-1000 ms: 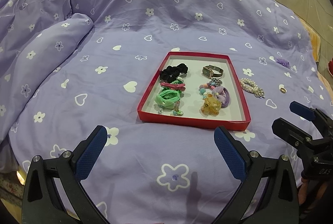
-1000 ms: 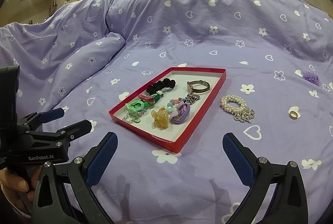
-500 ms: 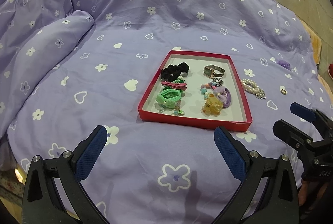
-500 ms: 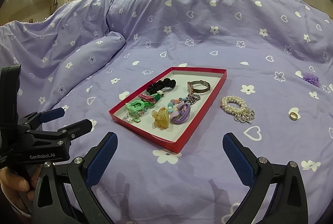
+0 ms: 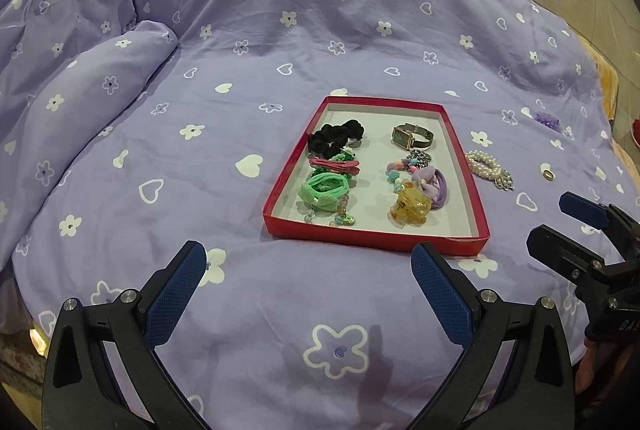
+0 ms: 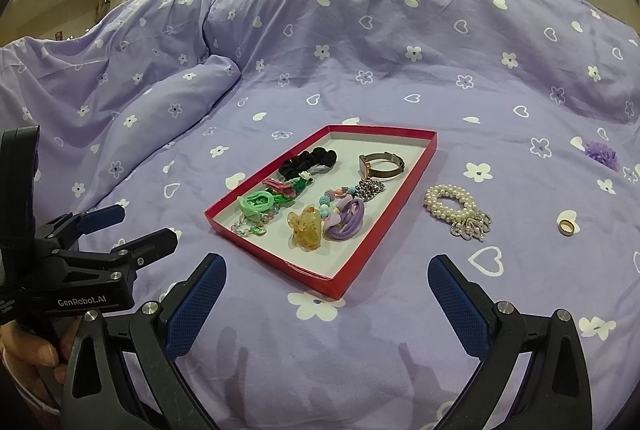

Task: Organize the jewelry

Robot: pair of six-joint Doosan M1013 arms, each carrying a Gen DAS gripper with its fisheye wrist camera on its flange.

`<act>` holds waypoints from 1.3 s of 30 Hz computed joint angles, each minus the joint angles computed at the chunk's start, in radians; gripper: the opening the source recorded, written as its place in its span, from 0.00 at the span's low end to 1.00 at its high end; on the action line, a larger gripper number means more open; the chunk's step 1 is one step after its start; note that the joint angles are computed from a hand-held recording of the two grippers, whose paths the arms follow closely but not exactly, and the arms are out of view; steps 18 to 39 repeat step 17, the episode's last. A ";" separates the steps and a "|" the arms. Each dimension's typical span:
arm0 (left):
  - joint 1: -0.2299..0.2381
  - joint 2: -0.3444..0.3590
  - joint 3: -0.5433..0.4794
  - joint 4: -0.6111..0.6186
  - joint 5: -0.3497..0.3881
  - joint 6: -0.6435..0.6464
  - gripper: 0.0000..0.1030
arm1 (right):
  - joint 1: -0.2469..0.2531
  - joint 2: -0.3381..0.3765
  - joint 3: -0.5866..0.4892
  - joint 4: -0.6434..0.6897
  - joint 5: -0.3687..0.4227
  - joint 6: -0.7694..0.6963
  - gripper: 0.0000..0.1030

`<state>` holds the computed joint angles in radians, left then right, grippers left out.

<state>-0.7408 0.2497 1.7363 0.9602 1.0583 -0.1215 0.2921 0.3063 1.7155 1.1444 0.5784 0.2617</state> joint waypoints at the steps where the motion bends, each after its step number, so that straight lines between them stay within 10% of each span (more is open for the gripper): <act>1: 0.002 0.002 -0.002 -0.001 -0.001 0.002 1.00 | -0.001 0.001 -0.001 -0.001 0.001 0.002 0.99; 39: 0.024 0.026 -0.028 -0.044 -0.040 0.039 1.00 | -0.002 0.026 -0.034 -0.056 0.015 0.063 0.99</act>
